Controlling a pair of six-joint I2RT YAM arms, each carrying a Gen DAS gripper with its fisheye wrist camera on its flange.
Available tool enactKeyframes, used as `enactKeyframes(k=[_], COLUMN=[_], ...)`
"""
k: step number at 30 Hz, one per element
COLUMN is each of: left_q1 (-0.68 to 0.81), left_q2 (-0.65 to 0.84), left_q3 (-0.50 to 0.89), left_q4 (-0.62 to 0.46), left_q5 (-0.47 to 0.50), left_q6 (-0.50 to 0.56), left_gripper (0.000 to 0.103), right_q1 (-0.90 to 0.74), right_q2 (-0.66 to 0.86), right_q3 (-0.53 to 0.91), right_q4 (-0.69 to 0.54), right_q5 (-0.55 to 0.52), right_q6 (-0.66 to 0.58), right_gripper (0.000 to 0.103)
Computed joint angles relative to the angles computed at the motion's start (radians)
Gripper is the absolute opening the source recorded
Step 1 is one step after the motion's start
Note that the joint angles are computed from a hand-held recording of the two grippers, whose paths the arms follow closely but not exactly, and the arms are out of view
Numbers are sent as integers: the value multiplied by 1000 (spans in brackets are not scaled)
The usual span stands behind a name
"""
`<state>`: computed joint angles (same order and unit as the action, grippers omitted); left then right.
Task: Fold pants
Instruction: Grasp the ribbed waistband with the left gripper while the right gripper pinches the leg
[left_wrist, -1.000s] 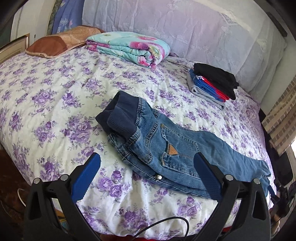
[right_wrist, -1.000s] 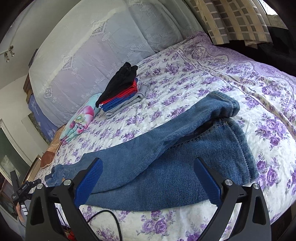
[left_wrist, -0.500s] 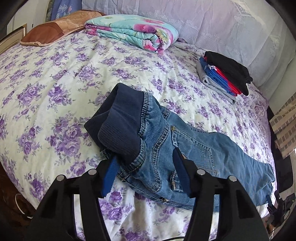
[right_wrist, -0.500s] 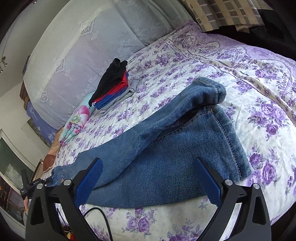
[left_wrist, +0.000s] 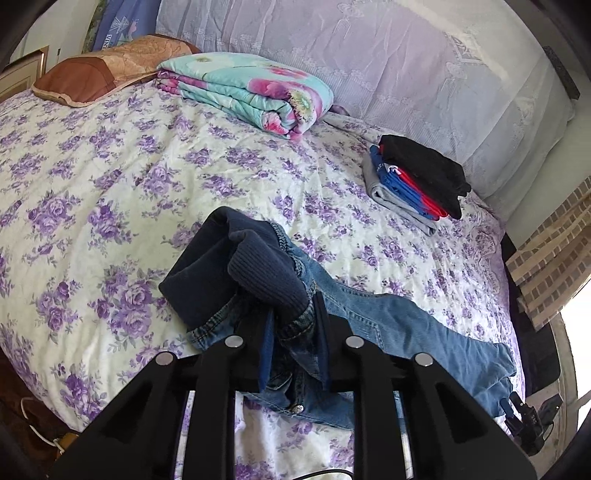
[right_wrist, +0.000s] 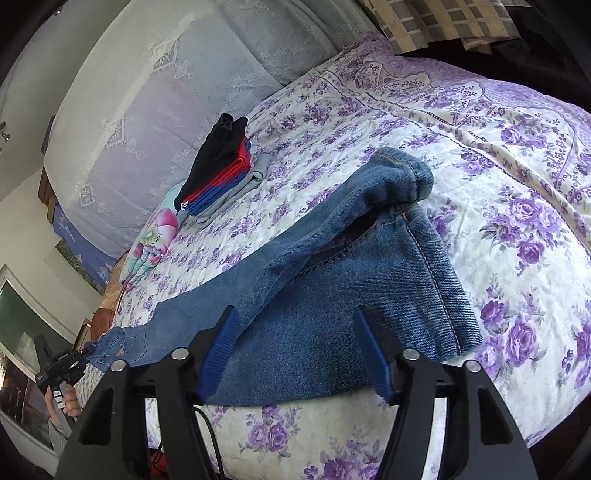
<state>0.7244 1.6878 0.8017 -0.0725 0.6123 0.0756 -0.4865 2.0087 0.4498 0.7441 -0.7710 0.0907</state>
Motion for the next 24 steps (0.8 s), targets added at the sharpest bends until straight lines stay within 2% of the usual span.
enactKeyframes(k=[4,8,10,11,12,16,18,21,24], left_q1=[-11,-7,-4,-1,-1,-21,-52,-116,-174], left_q2=[4,-1,2,6,11,43,76,153,280], left_q3=[30,41,53,65,78,156,223,352,539], left_q4=[-24,-43,-62,-76,-90,-127,-135,-142,-184], left_q5=[-6,3,8,14,18,17,0,-49,-89], left_q6=[-2,6,14,15,15,-10,-43,-106,-179], left_gripper=[18,18,18,18,18,18,18,18,18], right_q1=[30,80,101,110,114,110,109,137,186], right_q2=[40,88,108,110,109,69,67,87,161], right_q3=[80,206,265,287,293,323,383,517,729], right_q4=[-43,-138,-188,-216,-212,-226,-265,-338,-449], right_q5=[-47,-41,-58,-56,-59,-86,-112,-95,-46], right_q6=[58,98,88,73,80,84,107,130,149], right_gripper=[60,60,38,17,14,10,9,9,9])
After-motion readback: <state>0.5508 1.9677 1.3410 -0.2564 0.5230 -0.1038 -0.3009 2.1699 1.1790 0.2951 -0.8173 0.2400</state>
